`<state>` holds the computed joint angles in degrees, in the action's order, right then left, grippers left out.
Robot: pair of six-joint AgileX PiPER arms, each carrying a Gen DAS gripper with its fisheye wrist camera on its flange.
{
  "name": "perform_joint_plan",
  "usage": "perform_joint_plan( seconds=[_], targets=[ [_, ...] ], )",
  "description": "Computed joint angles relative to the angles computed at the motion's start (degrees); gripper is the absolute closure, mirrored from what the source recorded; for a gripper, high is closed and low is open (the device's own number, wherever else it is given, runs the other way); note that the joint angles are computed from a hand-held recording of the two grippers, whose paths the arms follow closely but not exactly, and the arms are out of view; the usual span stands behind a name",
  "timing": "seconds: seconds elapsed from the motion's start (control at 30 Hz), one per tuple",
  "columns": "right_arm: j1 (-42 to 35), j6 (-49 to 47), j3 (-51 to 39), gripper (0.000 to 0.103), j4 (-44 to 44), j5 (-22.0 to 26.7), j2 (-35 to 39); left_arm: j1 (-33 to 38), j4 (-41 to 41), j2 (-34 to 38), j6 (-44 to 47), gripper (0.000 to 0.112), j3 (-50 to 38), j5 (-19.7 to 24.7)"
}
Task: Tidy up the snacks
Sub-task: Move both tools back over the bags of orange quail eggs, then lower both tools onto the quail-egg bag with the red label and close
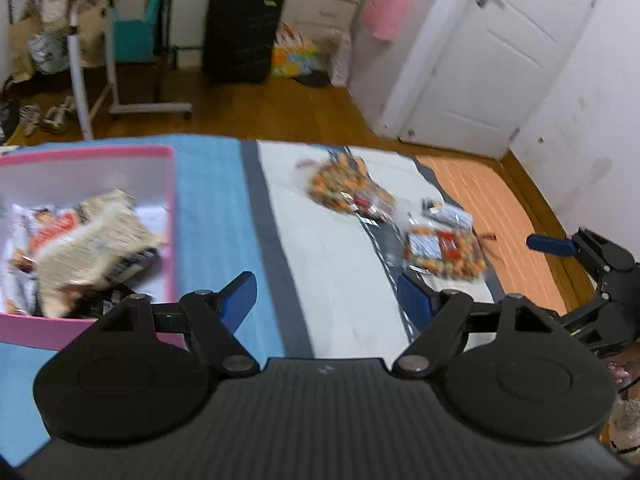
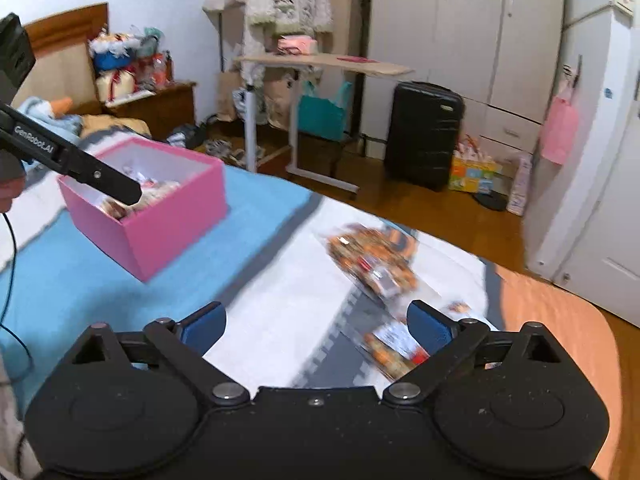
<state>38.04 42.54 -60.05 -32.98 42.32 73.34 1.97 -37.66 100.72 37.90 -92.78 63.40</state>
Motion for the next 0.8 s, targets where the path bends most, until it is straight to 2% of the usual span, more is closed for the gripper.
perform_joint_plan(
  seconds=[0.2,0.3,0.37,0.47,0.53,0.7,0.8],
  targets=[
    [-0.9,5.0,9.1,0.002,-6.8,0.1,-3.5,-8.3,2.9,1.5,-0.1,0.032,5.9,-6.5],
    [-2.4,7.1,12.2,0.002,-10.7,0.9,-3.1,-10.6,1.0,4.5,-1.9,0.030,6.5,-9.4],
    [-5.1,7.4,14.4,0.002,-11.5,-0.9,-3.3,-12.1,-1.1,6.1,-3.5,0.029,7.7,-13.6],
    [-12.4,4.4,17.7,0.002,-8.1,-7.2,-3.3,-14.9,-2.3,8.5,-1.1,0.029,8.0,-19.2],
    [-16.6,3.1,20.4,0.002,-6.4,-11.8,-3.0,-16.6,-0.5,10.6,-2.1,0.029,5.7,-20.5],
    [-24.6,-2.9,23.1,0.002,-2.8,-22.7,2.2,-18.9,-0.7,18.0,-3.4,0.029,-2.9,-18.1],
    [-27.5,4.0,24.5,0.003,-11.8,-29.3,5.9,-20.6,0.2,23.0,-5.4,0.029,-8.7,-17.4]
  ],
)
